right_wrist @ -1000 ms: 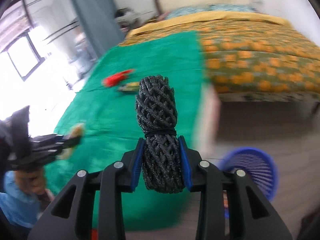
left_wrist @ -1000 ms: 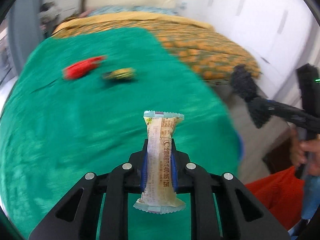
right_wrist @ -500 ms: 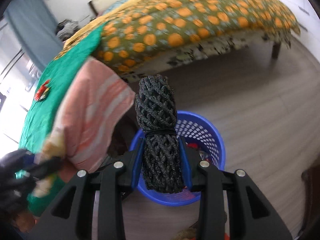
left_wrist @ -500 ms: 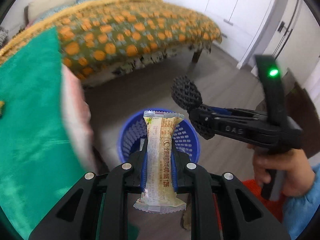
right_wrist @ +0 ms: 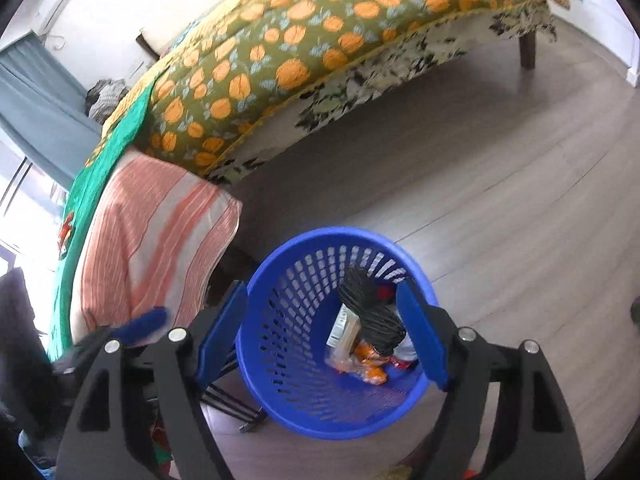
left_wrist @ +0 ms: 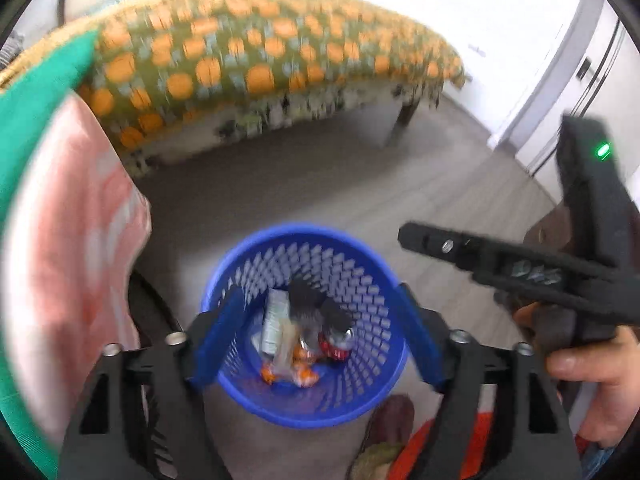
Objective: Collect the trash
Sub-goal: 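Carry the snack bar and black net over the blue basket and open both tools, then move both open tools back over the red bag and green packet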
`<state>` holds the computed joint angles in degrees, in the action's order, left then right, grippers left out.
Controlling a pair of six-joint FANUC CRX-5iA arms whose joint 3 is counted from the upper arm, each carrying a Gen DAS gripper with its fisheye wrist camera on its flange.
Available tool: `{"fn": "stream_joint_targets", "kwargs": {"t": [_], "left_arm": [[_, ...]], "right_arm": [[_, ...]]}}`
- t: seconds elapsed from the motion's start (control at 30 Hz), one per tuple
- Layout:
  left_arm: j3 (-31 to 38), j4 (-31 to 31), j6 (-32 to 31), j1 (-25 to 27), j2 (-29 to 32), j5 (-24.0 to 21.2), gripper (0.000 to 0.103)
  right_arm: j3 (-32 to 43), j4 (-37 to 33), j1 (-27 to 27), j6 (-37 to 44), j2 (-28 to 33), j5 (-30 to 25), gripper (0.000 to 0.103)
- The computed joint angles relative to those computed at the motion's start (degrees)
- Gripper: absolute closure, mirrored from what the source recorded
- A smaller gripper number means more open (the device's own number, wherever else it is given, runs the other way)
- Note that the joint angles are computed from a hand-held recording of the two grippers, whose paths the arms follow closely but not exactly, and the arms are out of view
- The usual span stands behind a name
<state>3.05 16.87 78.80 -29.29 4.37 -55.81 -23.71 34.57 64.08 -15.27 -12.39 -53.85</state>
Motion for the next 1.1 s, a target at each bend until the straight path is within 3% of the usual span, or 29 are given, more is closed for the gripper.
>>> {"fn": "stream_joint_targets", "kwargs": {"t": [0.1,0.23,0.33,0.4,0.47,0.6,0.73,0.8,0.87,0.93,1.1], "left_arm": [[-2.23,1.85,-2.66,0.75,-5.13,3.09,0.008],[-3.70,0.40,-4.19,2.66,-11.29,3.13,0.005],[-7.00,4.77,-9.39,7.60,-16.10,-0.09,0.005],[-8.31,7.06,-13.37,11.88,-18.39,-5.22,0.005],[-9.19,8.39,-17.08,17.90,-20.19,-12.36,0.005],[-12.73,7.72,-21.69,28.23,-24.88,-16.47,0.005],[-15.17,7.48,-27.56,40.02,-27.85,-18.55,0.005],[-14.71,6.87,-28.42,44.28,-27.40,-18.91,0.005],[-15.05,8.26,-31.56,48.90,-27.25,-17.53,0.005],[-14.21,6.94,-33.29,51.55,-26.23,-14.87,0.005],[-11.78,4.83,-35.77,55.94,-21.20,-10.44,0.005]], "right_arm": [[1.33,3.97,2.47,-1.66,0.55,-6.05,0.020],[3.50,10.22,6.72,-3.49,2.37,-12.00,0.012],[5.79,14.71,9.95,-2.18,4.82,-14.94,0.009],[6.92,17.47,11.68,-1.38,6.31,-15.84,0.004],[6.57,23.04,13.64,-2.10,7.25,-14.46,0.005],[10.56,27.55,15.51,-0.77,11.18,-11.85,0.004],[19.76,23.82,15.85,3.27,17.59,-11.69,0.004],[25.77,18.92,14.71,9.80,21.14,-7.21,0.004],[33.15,13.40,14.20,16.97,25.44,-7.11,0.004],[38.83,10.76,13.55,22.90,29.05,-5.93,0.004],[61.60,2.42,11.44,43.63,42.16,-11.67,0.005]]}}
